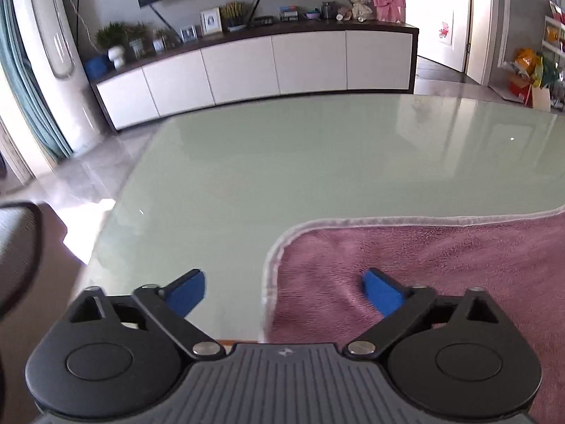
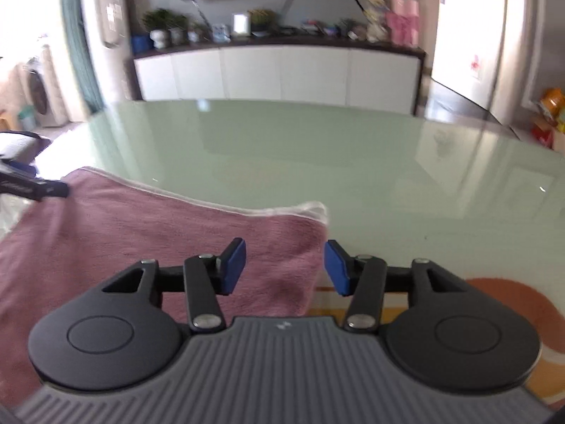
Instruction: Fold towel
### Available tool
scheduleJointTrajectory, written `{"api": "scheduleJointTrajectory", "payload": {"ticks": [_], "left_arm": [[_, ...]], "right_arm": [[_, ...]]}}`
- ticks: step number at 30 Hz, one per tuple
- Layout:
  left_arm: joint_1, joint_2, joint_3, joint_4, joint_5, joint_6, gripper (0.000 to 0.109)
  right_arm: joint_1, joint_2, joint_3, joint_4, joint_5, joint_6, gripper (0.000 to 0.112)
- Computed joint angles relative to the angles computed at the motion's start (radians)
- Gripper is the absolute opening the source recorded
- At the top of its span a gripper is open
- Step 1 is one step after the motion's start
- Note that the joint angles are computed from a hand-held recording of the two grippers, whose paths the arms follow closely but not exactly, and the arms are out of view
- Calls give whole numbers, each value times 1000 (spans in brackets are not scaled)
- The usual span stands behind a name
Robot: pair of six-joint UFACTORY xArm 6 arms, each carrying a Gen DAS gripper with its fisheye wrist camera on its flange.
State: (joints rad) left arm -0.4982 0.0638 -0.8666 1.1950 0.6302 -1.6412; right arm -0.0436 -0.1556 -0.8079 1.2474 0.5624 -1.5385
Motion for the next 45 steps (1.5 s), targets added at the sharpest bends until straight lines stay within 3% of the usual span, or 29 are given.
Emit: {"api": "scheduleJointTrajectory", "payload": {"ticks": [2,5,7,11,15,16,20,22,25,27,32,35,37,38,41,42,45], "left_arm": [[-22,-13,-1,36,6,-7,95],[-37,15,-23,33,-10,47,96],[-43,62,-53,2,18,109,102],[-20,19,-3,-2,60,96,103],[-43,-46,37,-71,180,157,92],[-48,-64,48,-76,186,158,92],[-98,-152,113,-83,67,149,93],[-112,-158,128,-48,6,133,93],[-156,-123,119,-20,-44,101,93],[-190,-85,102,-51,31,111,101],[-197,-167,187,-93,119,45,102],[-259,-201,187,-174,293,110,90],[-313,-232,180,-207,399,105,90],[-331,-266,197,-205,390,73,91],[-355,-364,266,-205,224,35,91],[-377,-376,284,-211,155,19,91],[-424,-369,305,-232,78,-10,91]], "right_arm": [[-36,-55,44,-26,124,-21,53],[-35,-95,83,-61,181,-49,54],[-23,-113,108,-91,160,-39,54],[-45,-93,112,-89,99,-75,53],[-13,-95,120,-69,-35,-65,54],[-21,-102,119,-69,-17,-51,54],[-79,-130,112,-128,198,-14,58],[-83,-156,123,-152,263,-18,59],[-78,-174,145,-195,270,-8,59],[-72,-182,172,-214,218,-17,59],[-84,-187,189,-211,131,-36,59],[-56,-223,226,-185,45,-71,59],[-65,-250,237,-177,83,-66,59],[-84,-266,239,-184,142,-50,59],[-129,-347,283,-234,278,-36,59],[-140,-370,297,-250,304,-37,59],[-158,-458,367,-328,332,-45,59]]}}
